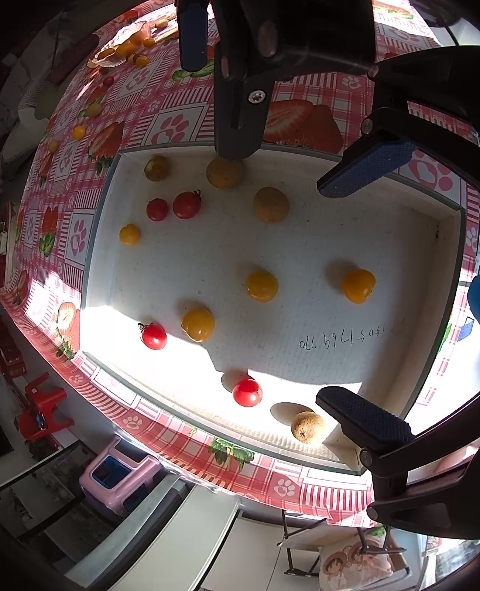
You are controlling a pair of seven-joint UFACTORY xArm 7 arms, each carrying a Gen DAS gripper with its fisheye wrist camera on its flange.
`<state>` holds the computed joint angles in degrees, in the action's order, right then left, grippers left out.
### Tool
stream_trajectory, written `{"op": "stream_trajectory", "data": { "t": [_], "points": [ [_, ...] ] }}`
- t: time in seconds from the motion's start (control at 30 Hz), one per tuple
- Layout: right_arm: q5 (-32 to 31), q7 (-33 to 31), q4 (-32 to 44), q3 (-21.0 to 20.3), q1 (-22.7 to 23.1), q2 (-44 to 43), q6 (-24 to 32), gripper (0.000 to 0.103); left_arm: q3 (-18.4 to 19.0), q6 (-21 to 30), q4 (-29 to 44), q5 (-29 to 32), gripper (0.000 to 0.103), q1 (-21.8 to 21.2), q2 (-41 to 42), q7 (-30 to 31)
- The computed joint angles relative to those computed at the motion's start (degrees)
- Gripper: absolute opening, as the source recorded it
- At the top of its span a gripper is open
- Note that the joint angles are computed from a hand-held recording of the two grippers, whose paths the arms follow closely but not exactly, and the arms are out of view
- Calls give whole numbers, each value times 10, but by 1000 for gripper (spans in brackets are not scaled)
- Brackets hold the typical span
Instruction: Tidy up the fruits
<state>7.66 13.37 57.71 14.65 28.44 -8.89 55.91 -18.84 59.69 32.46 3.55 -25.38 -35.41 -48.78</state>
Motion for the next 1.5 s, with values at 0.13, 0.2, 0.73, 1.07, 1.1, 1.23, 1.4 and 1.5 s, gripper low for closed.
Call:
{"op": "stream_trajectory", "data": {
  "t": [0.13,0.2,0.73,1.07,1.1,1.23,1.4,1.5],
  "points": [
    [-2,0,1,0,0,2,1,103,1,-4,-1,0,103,0,-1,-1],
    [-2,2,2,1,1,3,0,103,1,-5,-2,0,103,0,-2,-2],
    [-4,1,3,0,1,5,0,103,1,-5,0,2,103,-1,1,1],
    [-7,3,3,0,0,6,0,103,0,-5,0,1,103,-2,3,0],
    [-7,3,3,0,0,6,0,103,-1,-5,0,1,103,-2,3,-1],
    [-11,6,3,1,0,5,1,103,-1,-6,0,2,103,-2,3,-1],
    [-10,10,2,2,1,4,1,103,0,-5,1,2,103,-3,4,0],
    [-11,10,2,1,1,4,2,103,0,-5,1,1,103,-3,3,2]
  ]
}}
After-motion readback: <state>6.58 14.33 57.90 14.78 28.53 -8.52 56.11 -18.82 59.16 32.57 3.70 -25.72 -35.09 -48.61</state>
